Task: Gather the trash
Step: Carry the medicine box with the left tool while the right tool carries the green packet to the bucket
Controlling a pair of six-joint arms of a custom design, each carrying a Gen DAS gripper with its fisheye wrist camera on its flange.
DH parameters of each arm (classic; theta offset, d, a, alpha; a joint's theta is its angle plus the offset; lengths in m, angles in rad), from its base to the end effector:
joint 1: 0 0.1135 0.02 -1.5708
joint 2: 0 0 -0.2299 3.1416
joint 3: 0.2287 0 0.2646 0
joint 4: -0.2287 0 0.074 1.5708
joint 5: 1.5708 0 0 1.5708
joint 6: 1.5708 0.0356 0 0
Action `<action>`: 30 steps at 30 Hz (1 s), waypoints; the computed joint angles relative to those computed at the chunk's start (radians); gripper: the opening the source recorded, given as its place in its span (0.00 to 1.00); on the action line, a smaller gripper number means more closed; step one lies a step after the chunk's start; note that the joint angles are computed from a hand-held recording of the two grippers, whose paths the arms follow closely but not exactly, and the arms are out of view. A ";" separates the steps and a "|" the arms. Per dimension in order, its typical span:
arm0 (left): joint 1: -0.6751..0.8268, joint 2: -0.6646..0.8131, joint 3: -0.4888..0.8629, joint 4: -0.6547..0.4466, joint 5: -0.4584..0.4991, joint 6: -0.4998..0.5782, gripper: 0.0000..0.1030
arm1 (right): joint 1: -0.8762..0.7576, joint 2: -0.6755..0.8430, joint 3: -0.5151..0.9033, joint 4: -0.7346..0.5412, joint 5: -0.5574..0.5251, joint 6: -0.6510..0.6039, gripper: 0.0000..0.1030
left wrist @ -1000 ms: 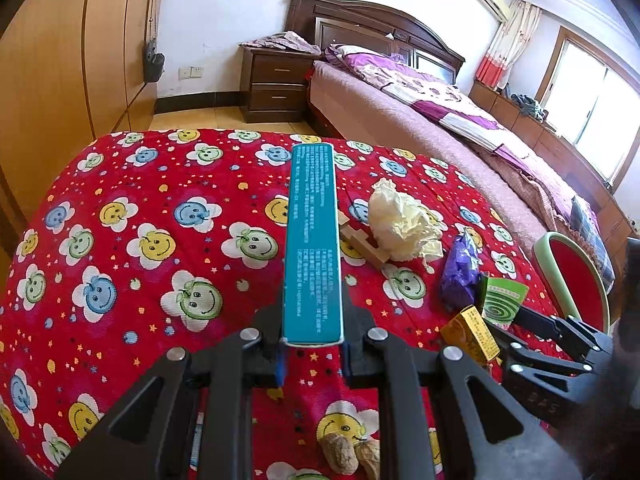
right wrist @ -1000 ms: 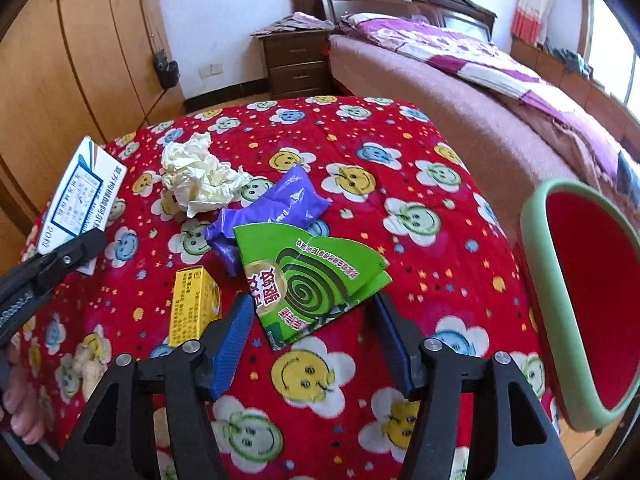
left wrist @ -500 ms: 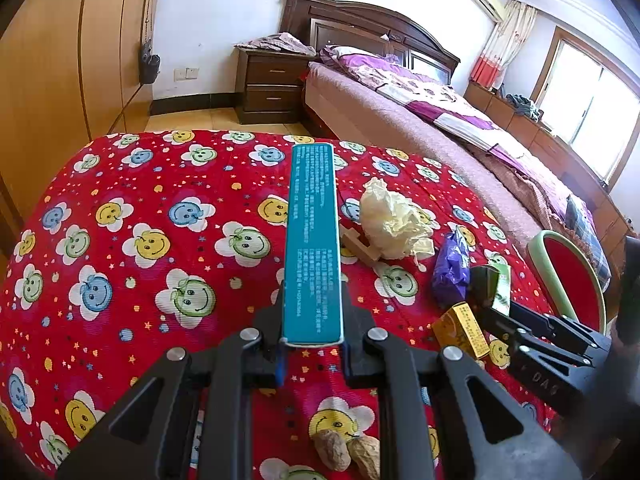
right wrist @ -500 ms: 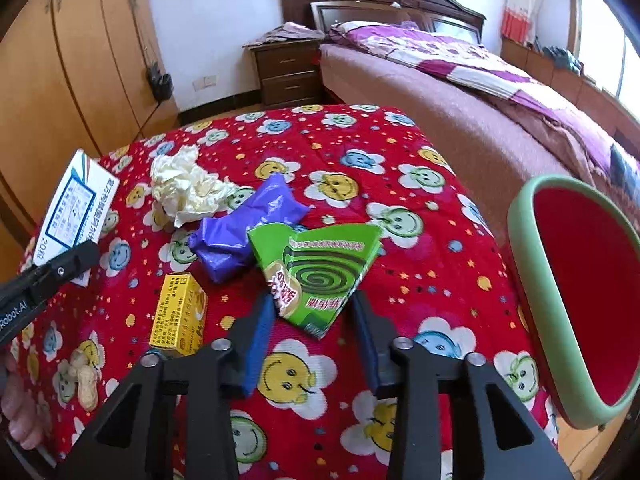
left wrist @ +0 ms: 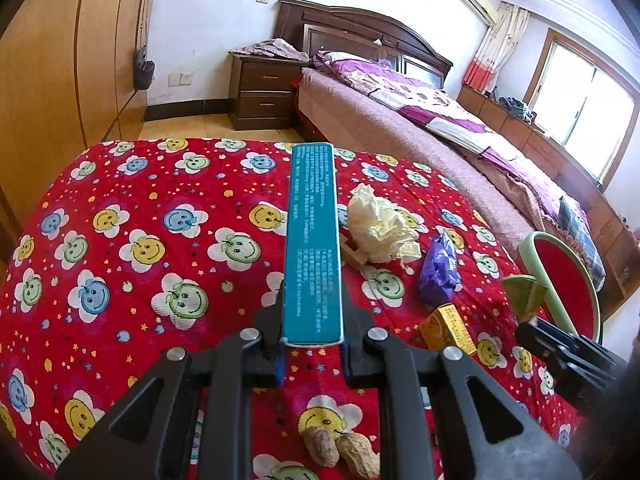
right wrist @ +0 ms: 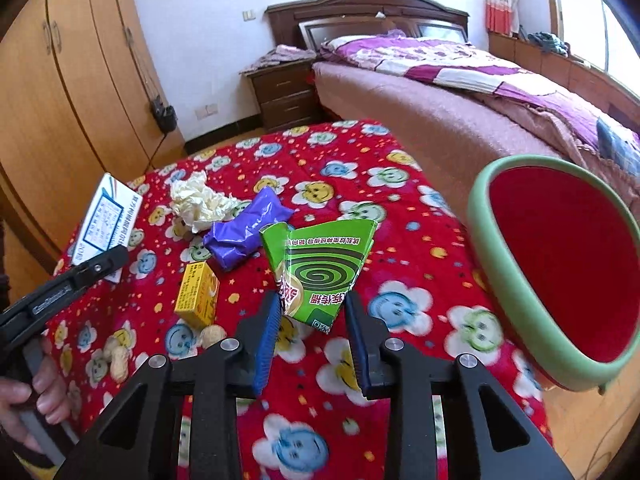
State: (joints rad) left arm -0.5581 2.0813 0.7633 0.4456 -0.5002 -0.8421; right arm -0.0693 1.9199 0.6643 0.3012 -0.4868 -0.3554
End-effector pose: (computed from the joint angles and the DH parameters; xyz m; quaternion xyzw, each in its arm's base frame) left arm 0.2826 -0.1563 -0.0010 -0.2127 0.8893 -0.0357 0.4034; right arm 0.2970 -0.0039 0.0171 -0.2042 0.9049 0.1624 0.3362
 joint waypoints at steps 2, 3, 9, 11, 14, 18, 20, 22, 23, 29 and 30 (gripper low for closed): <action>-0.009 -0.015 -0.007 -0.006 -0.009 -0.001 0.18 | -0.034 -0.029 -0.017 -0.012 -0.023 -0.014 0.32; -0.014 -0.027 -0.011 -0.012 -0.015 -0.002 0.18 | -0.063 -0.052 -0.030 -0.025 -0.044 -0.027 0.32; -0.064 -0.111 -0.025 -0.070 -0.049 -0.009 0.18 | -0.200 -0.120 -0.052 -0.080 -0.126 -0.077 0.32; -0.084 -0.134 -0.021 -0.090 -0.047 -0.013 0.18 | -0.239 -0.126 -0.045 -0.101 -0.147 -0.089 0.32; -0.122 -0.156 0.000 -0.127 -0.052 -0.019 0.18 | -0.299 -0.127 -0.029 -0.133 -0.186 -0.104 0.32; -0.167 -0.168 0.038 -0.158 -0.045 -0.025 0.18 | -0.371 -0.117 0.007 -0.174 -0.234 -0.117 0.32; -0.189 -0.159 0.072 -0.177 -0.037 -0.026 0.18 | -0.398 -0.109 0.023 -0.191 -0.252 -0.125 0.32; -0.204 -0.142 0.108 -0.194 -0.032 -0.022 0.18 | -0.436 -0.096 0.044 -0.214 -0.279 -0.139 0.32; -0.212 -0.131 0.133 -0.207 -0.029 -0.016 0.18 | -0.452 -0.088 0.055 -0.220 -0.290 -0.141 0.32; -0.255 -0.037 0.310 -0.290 0.005 0.015 0.18 | -0.533 -0.027 0.130 -0.261 -0.325 -0.162 0.33; -0.259 -0.015 0.345 -0.300 0.018 0.022 0.18 | -0.545 -0.014 0.145 -0.266 -0.329 -0.164 0.33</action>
State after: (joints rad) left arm -0.8168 2.0666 1.1088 0.1461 -0.4819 -0.8202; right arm -0.6146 1.9062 0.8092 0.0354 -0.8163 -0.5192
